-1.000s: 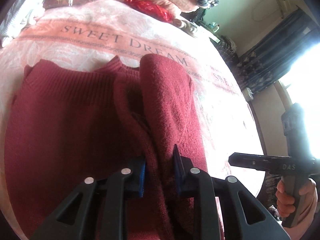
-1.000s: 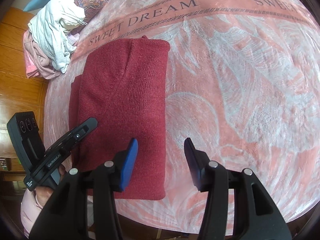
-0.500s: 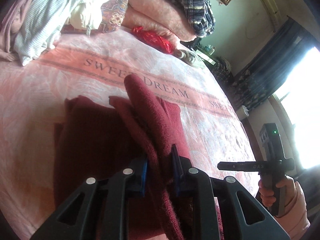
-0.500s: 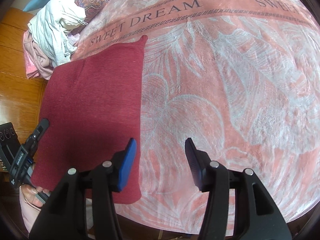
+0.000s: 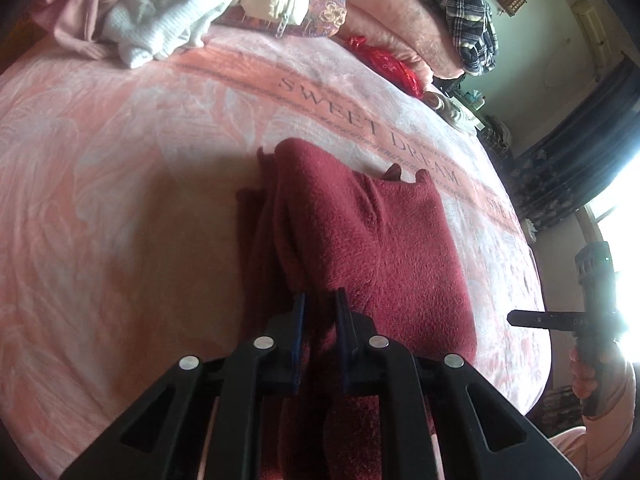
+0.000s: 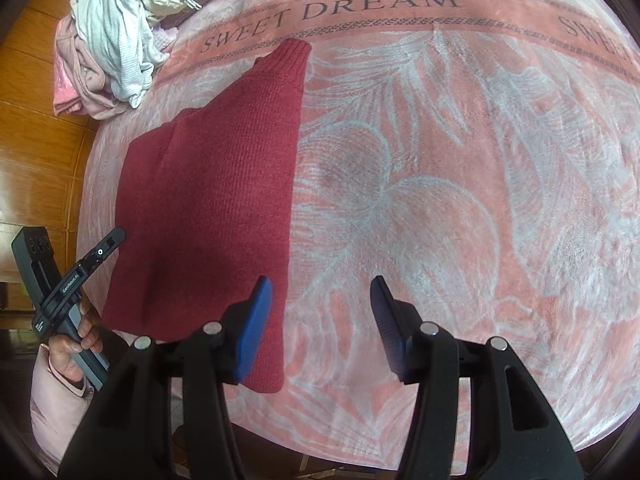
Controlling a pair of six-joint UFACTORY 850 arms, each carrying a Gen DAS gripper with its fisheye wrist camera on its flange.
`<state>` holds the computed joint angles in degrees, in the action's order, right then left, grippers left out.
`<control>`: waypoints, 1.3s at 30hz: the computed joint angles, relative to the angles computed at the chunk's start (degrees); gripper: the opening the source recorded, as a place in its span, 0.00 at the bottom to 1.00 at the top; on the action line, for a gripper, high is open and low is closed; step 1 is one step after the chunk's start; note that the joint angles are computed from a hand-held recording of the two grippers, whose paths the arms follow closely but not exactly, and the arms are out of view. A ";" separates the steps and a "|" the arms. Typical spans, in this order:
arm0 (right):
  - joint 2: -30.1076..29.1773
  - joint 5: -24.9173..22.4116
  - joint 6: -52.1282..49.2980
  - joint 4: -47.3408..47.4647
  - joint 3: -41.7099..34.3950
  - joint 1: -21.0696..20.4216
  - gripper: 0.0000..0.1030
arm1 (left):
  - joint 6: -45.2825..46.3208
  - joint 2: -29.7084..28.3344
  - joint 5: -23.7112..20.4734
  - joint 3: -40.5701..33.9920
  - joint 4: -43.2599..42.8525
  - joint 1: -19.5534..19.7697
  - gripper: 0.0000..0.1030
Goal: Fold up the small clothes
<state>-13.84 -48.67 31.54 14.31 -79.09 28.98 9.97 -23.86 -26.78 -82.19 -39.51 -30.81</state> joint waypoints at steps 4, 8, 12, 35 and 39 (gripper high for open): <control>-1.99 -1.30 -0.67 -0.32 -2.26 1.31 0.51 | 1.36 -0.73 -0.46 -0.42 -0.61 -0.74 0.14; -3.03 -1.58 -3.28 2.90 -2.86 1.78 0.54 | -2.70 -0.18 -0.79 -0.93 6.24 -0.94 0.14; -3.64 -2.33 -4.36 3.92 -3.18 2.67 0.55 | -1.50 2.89 -2.80 0.67 3.41 0.19 0.50; -6.85 -5.25 -3.77 0.25 -5.16 7.10 0.59 | -2.17 6.68 -8.14 9.75 6.42 -2.30 0.11; -6.84 -3.61 -2.59 -0.22 -3.79 7.36 0.60 | -4.57 6.72 -6.75 10.66 10.78 -3.07 0.11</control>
<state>-20.68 -52.27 28.95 14.08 -82.87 36.35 5.41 -17.14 -33.53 -71.53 -28.72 -33.88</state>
